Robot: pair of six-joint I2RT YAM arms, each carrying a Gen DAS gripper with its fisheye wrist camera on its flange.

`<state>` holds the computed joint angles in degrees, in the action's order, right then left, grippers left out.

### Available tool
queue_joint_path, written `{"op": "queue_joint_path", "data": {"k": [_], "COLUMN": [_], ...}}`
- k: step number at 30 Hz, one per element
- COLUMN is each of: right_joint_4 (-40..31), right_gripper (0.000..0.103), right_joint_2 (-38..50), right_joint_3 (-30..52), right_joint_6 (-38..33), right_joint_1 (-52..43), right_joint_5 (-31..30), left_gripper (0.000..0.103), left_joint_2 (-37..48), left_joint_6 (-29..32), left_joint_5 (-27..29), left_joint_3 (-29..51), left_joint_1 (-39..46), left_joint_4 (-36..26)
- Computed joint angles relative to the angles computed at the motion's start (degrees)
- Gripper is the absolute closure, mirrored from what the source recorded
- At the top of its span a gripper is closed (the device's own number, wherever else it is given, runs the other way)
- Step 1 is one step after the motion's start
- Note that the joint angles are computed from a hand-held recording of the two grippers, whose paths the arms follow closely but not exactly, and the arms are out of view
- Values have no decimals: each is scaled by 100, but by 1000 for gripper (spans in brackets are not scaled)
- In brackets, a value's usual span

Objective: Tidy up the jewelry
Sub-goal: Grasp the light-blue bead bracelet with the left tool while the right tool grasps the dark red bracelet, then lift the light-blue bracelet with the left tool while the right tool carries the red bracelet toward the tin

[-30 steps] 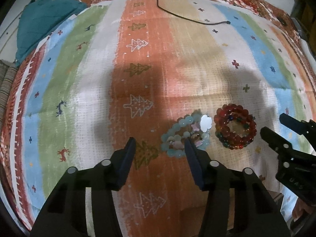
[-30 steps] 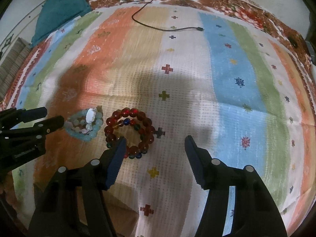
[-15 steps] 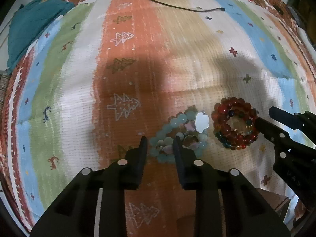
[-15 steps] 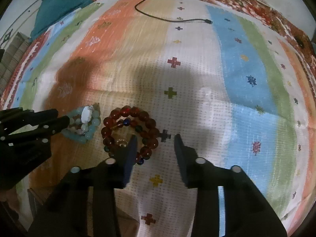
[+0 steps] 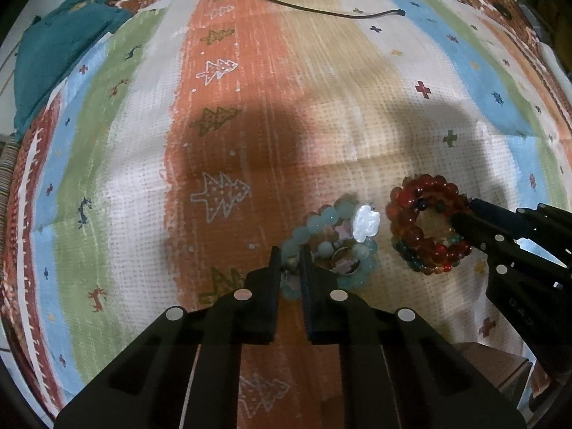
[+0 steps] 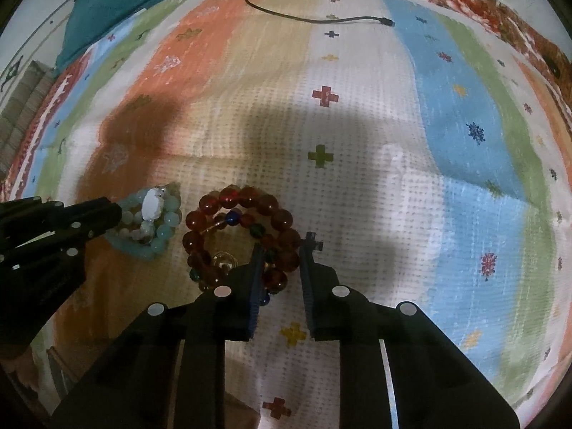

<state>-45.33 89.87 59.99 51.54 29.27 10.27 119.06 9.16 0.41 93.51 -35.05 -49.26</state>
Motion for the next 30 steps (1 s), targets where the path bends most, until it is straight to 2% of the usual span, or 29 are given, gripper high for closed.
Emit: {"op": "queue_joint_path", "data": {"k": [4,9,20,30], "right_joint_4": [-77,-192,-826,-1023], "right_gripper": [89,89,89,89], "right_joint_2": [5,-24,-338,-525], "right_joint_3": [67,138,544,756], "right_joint_6": [-30,-65,36,137], "right_joint_1": [54,148,582,885], "right_joint_5": [84,168,754,980], "left_gripper": [93,93,93,93], "left_joint_2": [-45,-240,-828,-1206], "left_joint_6": [-36,-40,-62,-81], "left_joint_5": [35,89,211,248], "left_joint_3": [18,-24,-271,-422], "left_joint_1": [16,34,12,11], "left_joint_4": [-25,-33,10,57]}}
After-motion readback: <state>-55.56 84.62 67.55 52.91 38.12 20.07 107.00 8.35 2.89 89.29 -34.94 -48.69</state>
